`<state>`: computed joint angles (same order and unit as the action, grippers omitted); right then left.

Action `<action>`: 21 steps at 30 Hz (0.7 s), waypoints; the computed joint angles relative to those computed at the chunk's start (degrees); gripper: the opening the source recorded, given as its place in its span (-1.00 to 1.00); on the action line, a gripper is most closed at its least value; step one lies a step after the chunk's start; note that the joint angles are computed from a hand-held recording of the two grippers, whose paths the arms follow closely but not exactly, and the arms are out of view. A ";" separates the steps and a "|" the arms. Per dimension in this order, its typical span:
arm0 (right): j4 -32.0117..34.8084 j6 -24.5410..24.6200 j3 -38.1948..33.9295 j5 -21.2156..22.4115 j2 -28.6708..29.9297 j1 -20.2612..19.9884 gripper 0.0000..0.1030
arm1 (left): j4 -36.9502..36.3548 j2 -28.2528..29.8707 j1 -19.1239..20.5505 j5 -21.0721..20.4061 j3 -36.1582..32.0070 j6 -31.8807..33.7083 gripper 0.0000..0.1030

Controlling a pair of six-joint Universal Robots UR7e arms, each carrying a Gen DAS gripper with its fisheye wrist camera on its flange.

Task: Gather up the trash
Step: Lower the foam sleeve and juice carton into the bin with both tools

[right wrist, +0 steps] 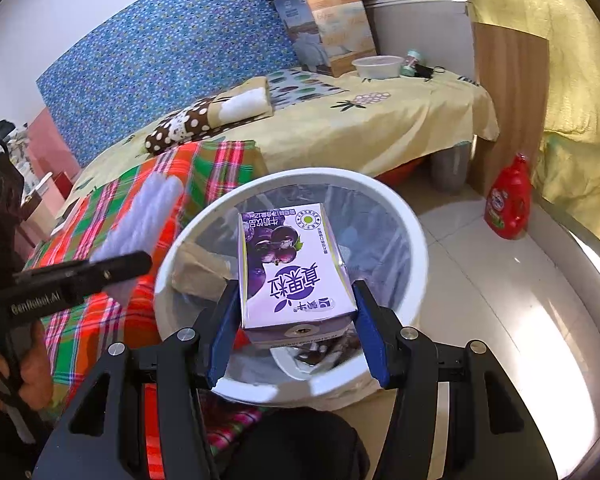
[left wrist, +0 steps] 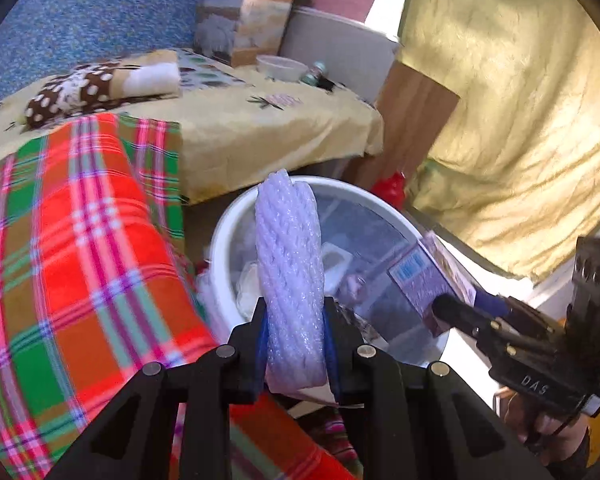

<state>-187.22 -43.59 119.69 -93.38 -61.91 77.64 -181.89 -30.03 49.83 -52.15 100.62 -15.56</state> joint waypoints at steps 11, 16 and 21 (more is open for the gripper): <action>9.16 -5.67 -1.19 1.41 2.52 2.65 0.09 | -4.75 -5.30 0.12 4.88 7.42 -3.35 -0.53; 6.15 -3.10 -4.98 -2.61 6.51 3.63 0.09 | -5.84 -7.12 0.40 5.63 9.92 -4.10 -0.53; 3.27 -1.26 -6.50 -3.88 6.67 3.77 0.09 | -6.66 -7.89 0.66 5.94 10.72 -4.06 -0.53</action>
